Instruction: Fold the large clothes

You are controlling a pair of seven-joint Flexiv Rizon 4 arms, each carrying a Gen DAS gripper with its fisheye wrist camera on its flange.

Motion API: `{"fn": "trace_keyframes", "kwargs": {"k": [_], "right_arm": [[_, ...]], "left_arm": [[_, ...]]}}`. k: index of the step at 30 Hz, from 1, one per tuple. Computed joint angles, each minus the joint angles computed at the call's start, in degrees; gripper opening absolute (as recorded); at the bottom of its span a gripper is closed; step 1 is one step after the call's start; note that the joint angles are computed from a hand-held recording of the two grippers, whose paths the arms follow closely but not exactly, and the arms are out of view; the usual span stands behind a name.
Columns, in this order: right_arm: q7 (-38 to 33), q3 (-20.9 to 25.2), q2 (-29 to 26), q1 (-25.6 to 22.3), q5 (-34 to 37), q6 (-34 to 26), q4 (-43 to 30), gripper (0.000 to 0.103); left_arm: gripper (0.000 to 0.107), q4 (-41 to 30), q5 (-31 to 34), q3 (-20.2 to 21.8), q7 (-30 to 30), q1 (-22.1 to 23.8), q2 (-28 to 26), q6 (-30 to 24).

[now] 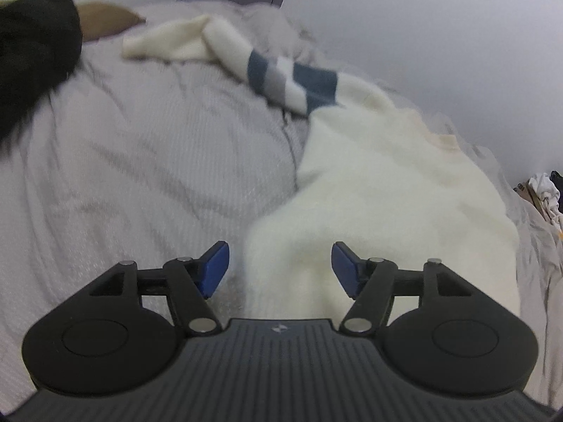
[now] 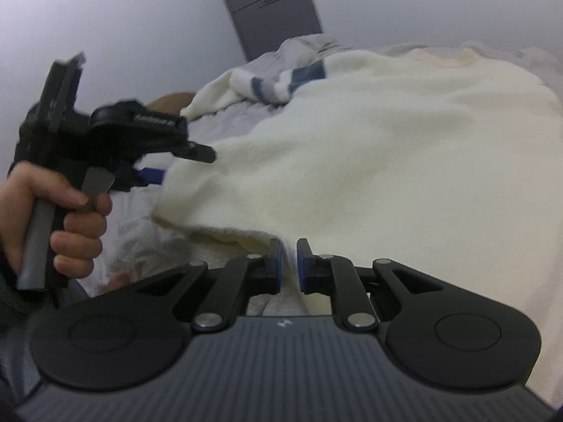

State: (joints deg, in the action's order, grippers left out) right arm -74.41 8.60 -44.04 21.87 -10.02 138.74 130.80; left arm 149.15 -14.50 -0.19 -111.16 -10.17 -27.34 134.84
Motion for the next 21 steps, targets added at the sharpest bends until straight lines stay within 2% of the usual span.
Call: {"fn": "trace_keyframes", "kwargs": {"k": [3,6,9,11,16,19,21], "right_arm": [[-0.30,-1.23,1.27,1.91,5.96,1.89,1.40,0.038],[-1.08,-3.34,2.19,4.76,13.20,3.66,2.18,0.039],[-8.18,-10.27,3.00,14.48,28.28,1.21,0.89,0.039],[-10.25,-12.66,2.99,16.84,34.03,-0.97,-0.53,0.039],[-2.87,-10.76,2.89,10.31,35.83,-7.46,-3.22,0.039],[3.93,-9.22,1.56,5.63,34.43,-9.49,-4.52,0.039],[7.87,-9.90,0.23,4.30,34.16,-11.36,-6.09,0.039]], "left_arm": [[0.072,0.30,-1.38,0.81,2.00,-2.76,-0.15,3.83],[0.072,-0.45,1.04,0.14,3.97,-2.96,-0.77,7.25],[0.072,-2.55,3.15,-0.99,8.02,-4.13,-1.51,8.85],[0.072,-4.50,5.64,-2.84,8.70,-3.45,-1.81,7.74],[0.072,-11.39,8.80,-7.03,9.36,-3.44,-3.05,0.33],[0.072,-15.93,7.94,-6.90,11.41,-6.17,-6.56,-1.32],[0.072,-17.77,9.28,-7.48,11.69,-5.64,-8.77,-1.74]]}}
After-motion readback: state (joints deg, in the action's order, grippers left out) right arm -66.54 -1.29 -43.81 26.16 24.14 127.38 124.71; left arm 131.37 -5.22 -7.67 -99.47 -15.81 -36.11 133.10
